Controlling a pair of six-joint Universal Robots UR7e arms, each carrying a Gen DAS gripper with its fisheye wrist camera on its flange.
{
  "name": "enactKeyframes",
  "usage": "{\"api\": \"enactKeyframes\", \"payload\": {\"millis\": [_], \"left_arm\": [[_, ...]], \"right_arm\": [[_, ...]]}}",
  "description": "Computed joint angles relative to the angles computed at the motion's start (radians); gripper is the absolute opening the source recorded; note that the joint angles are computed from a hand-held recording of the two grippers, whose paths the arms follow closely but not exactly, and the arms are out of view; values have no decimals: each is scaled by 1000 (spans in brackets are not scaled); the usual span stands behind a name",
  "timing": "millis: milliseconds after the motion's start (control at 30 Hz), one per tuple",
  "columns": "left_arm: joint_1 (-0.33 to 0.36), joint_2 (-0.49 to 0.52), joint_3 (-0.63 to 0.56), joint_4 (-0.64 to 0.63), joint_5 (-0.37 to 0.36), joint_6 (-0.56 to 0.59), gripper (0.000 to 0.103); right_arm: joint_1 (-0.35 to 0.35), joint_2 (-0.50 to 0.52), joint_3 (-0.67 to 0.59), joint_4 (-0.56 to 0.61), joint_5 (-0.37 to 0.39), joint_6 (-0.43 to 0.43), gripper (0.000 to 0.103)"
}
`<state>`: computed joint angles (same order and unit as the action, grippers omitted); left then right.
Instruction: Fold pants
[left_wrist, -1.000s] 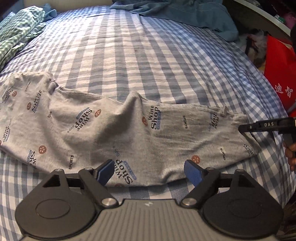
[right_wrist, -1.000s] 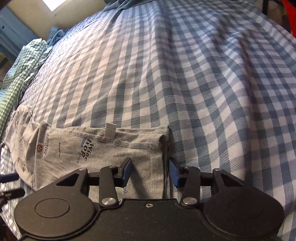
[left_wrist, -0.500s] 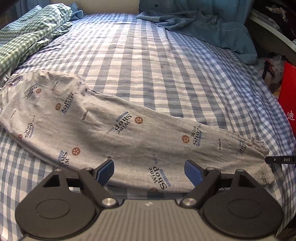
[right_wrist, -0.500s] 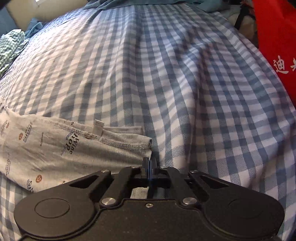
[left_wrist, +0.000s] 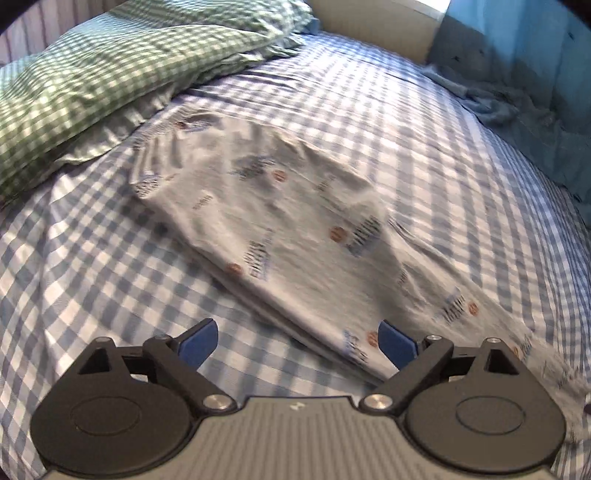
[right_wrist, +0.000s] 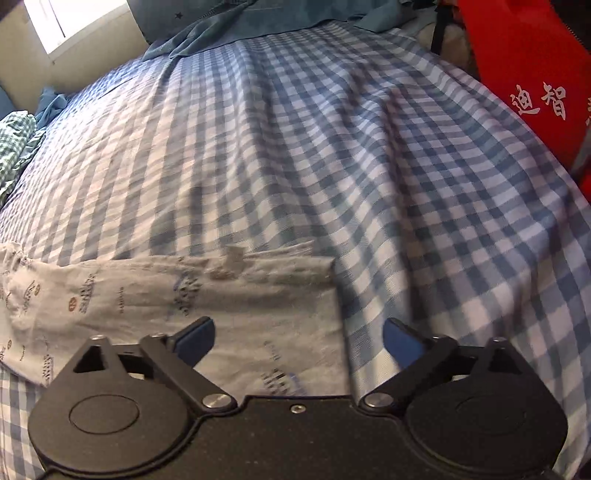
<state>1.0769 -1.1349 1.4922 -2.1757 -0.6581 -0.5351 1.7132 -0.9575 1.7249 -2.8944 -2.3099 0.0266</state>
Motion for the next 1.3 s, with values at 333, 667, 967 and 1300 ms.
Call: {"api": "enactKeyframes", "payload": {"millis": [333,667,967,1300], "left_arm": [[244,102,-344,-175,-48,274,102],[386,379,-891,105,-269,501,28],[389,401,-881,-19,-226,726,10],[455,406,-937,32,-379,595,77]], "right_arm": [[179,241,-169,117,-107,265,102],[305,558,-584,303,-97,281,102],[331,713,-822,475,-65,317,102],[344,748,-879,569,-49,330,102]]}}
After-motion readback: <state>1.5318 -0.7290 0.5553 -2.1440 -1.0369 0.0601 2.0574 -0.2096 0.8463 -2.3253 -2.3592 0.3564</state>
